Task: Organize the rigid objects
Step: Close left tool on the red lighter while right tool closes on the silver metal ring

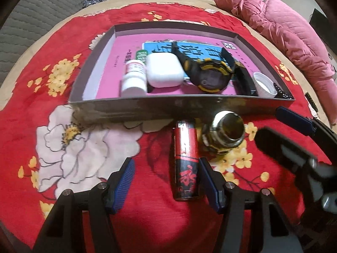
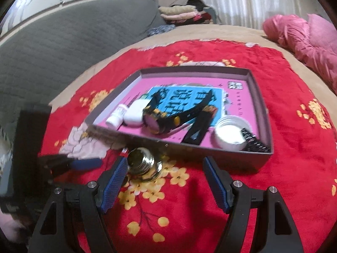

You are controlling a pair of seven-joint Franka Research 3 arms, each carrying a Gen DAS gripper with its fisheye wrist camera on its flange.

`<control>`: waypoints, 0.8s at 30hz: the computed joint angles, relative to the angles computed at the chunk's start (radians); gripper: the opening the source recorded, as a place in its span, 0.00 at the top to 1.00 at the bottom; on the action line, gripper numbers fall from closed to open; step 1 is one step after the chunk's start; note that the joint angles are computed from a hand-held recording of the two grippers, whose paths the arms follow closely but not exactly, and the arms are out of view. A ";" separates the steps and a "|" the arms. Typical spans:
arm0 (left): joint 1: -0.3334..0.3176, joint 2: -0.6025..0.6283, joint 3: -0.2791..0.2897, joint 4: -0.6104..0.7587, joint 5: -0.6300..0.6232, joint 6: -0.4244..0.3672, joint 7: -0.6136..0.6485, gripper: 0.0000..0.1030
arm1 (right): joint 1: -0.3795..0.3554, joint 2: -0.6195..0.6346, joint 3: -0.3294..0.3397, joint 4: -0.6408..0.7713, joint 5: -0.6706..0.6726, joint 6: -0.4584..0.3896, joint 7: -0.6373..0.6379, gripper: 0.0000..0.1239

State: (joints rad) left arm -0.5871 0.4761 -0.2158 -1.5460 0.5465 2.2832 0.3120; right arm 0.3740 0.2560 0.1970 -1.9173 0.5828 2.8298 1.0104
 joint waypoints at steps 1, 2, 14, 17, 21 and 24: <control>0.001 -0.003 0.002 -0.005 0.002 0.000 -0.001 0.41 | 0.002 0.005 0.001 0.003 -0.005 -0.003 -0.005 0.39; 0.005 -0.013 0.002 -0.022 0.003 0.010 -0.004 0.41 | 0.005 0.009 0.000 0.006 -0.011 -0.007 -0.004 0.39; 0.035 -0.042 0.007 -0.079 0.022 0.056 -0.010 0.41 | 0.057 0.079 -0.029 0.046 -0.160 0.009 0.055 0.39; 0.041 -0.047 0.008 -0.094 0.025 0.072 -0.018 0.41 | 0.055 0.101 -0.026 0.066 -0.181 0.001 0.077 0.39; 0.041 -0.046 0.010 -0.099 0.038 0.080 -0.025 0.41 | 0.049 0.110 -0.017 0.072 -0.188 0.003 0.080 0.39; 0.041 -0.043 0.010 -0.098 0.041 0.081 -0.029 0.41 | 0.052 0.116 -0.020 0.075 -0.198 0.008 0.091 0.39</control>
State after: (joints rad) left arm -0.5459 0.4327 -0.2056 -1.6439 0.5874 2.3646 0.2832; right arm 0.4257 0.3715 0.1771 -1.8424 0.3852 2.8377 1.1017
